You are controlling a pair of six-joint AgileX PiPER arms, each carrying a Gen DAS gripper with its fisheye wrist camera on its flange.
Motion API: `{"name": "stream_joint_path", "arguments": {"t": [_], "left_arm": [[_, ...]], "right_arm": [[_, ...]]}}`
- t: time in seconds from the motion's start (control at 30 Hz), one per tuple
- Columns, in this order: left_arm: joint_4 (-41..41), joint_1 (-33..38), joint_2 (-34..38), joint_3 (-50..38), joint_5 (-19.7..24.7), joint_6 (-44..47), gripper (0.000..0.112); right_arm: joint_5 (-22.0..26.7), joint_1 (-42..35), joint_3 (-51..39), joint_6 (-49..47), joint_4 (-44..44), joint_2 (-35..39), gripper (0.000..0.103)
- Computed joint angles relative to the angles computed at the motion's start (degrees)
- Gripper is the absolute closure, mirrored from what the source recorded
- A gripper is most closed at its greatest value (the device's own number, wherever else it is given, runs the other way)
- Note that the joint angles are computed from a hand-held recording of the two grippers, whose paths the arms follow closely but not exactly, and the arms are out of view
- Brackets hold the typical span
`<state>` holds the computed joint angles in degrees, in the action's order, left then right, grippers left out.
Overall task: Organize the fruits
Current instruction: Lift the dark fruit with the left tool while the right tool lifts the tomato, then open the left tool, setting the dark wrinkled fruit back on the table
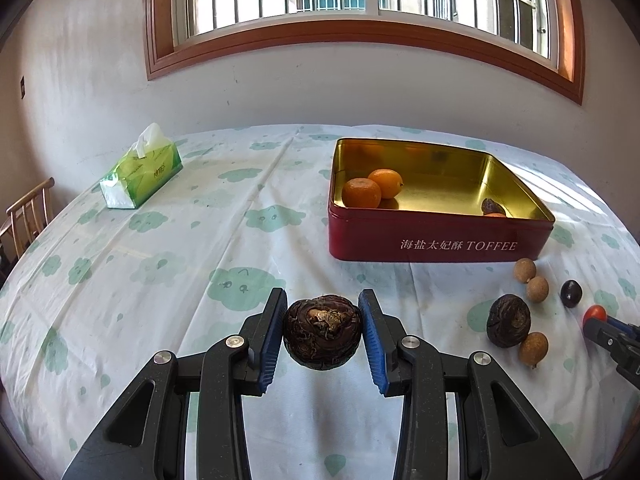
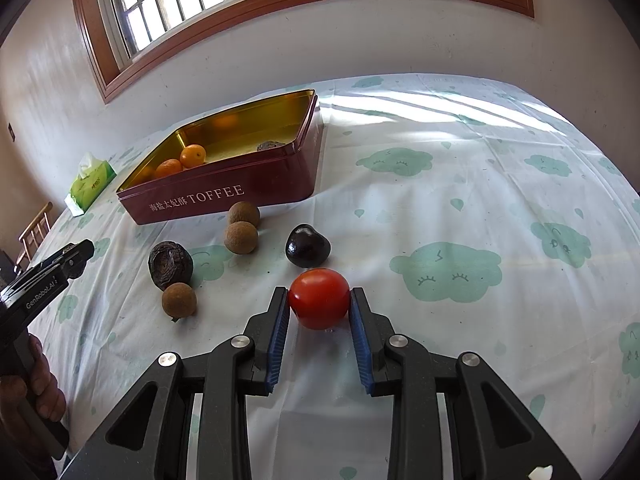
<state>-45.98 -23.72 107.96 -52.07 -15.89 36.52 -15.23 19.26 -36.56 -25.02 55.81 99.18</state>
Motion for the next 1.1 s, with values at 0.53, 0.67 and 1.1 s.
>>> {"name": "stream_joint_path", "arguments": {"t": [0.53, 0.67, 1.1], "left_arm": [[0.0, -0.5, 0.0, 0.2, -0.7, -0.2, 0.074], [-0.2, -0.6, 0.0, 0.3, -0.9, 0.0, 0.074], [0.7, -0.6, -0.9, 1.4, -2.1, -1.9, 0.072]], "right_arm": [[-0.2, 0.3, 0.1, -1.4, 1.5, -0.2, 0.075], [-0.2, 0.3, 0.1, -1.4, 1.5, -0.3, 0.075], [-0.3, 0.4, 0.1, -1.5, 1.6, -0.2, 0.075]]}}
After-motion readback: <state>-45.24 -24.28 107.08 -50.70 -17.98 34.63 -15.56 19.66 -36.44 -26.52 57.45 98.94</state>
